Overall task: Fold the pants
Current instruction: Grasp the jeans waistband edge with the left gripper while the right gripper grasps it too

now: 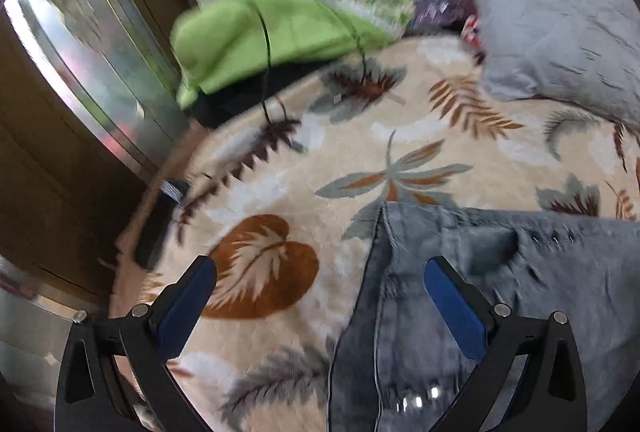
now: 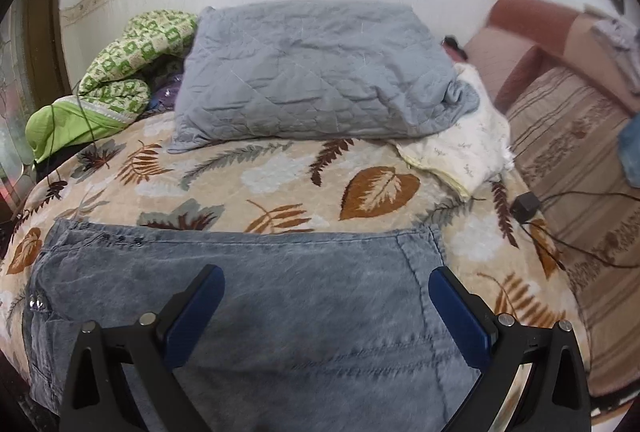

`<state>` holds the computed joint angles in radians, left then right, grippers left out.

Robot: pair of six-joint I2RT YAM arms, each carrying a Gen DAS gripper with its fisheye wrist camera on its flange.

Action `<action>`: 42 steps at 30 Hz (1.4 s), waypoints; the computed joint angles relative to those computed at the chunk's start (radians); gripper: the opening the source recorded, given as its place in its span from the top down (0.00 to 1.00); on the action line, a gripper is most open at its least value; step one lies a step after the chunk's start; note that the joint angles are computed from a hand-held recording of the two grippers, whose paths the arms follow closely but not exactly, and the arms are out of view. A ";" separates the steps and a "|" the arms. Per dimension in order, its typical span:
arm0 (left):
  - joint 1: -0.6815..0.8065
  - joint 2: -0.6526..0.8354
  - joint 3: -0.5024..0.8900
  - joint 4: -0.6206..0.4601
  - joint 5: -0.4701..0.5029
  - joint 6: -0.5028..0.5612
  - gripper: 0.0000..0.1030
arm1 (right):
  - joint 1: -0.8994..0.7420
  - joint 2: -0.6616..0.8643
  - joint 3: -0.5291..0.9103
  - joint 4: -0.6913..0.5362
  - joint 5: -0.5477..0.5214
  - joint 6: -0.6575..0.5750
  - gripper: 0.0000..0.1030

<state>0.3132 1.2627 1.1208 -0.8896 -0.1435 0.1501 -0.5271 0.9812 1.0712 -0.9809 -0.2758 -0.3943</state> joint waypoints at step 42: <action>-0.041 0.276 0.181 -0.035 0.326 -0.169 0.88 | -0.213 0.903 0.639 -0.107 -0.178 -0.026 0.82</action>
<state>0.2718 1.5387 1.3014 -0.9245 0.1826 -0.0189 -0.7402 1.8844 1.7107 -1.0876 -0.4539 -0.4199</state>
